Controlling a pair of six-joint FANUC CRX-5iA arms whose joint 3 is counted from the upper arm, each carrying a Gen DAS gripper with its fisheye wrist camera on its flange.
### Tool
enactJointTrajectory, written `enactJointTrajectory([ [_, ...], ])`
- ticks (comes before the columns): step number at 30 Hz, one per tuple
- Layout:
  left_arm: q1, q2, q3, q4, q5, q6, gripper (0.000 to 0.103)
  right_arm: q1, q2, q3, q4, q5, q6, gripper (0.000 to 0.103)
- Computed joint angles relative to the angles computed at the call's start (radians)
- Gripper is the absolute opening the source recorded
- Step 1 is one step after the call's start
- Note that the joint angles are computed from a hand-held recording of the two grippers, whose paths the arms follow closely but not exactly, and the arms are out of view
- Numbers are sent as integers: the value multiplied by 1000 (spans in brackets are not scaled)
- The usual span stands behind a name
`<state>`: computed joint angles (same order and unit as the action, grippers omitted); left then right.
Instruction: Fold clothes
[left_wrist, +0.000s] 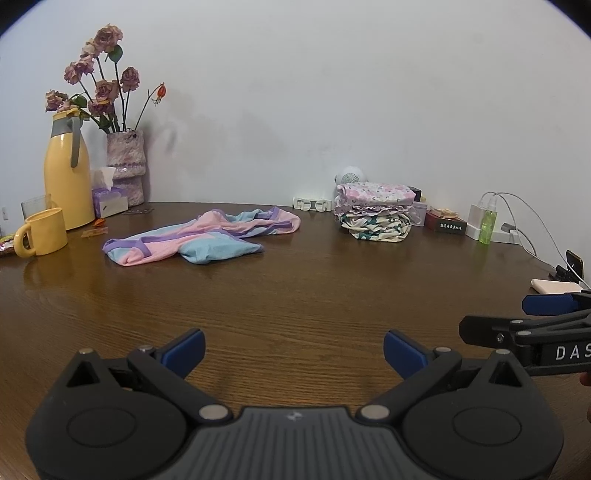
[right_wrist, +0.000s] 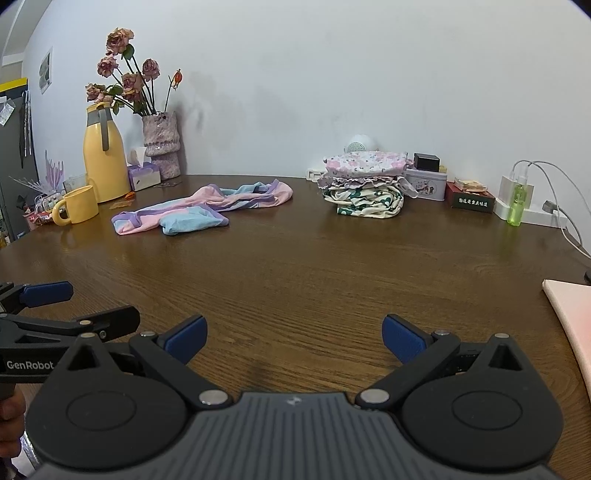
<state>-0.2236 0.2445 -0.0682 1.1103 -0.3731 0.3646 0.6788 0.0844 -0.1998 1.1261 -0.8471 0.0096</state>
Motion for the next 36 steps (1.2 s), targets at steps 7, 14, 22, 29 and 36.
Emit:
enactJointTrajectory([
  [7,3,2,4,-14,-3,16,103,0,2,4,-6,-1,4,103],
  [14,5,1,4,-29,-5,34,103,2,4,5,-10,-4,4,103],
  [22,4,2,8,-47,-5,53,103,1,5,5,-15,-3,4,103],
  [29,4,3,7,-42,-4,50,103,0,4,4,-18,-3,4,103],
  [36,6,5,11,-52,-8,60,103,-2,5,4,-22,-1,5,103],
])
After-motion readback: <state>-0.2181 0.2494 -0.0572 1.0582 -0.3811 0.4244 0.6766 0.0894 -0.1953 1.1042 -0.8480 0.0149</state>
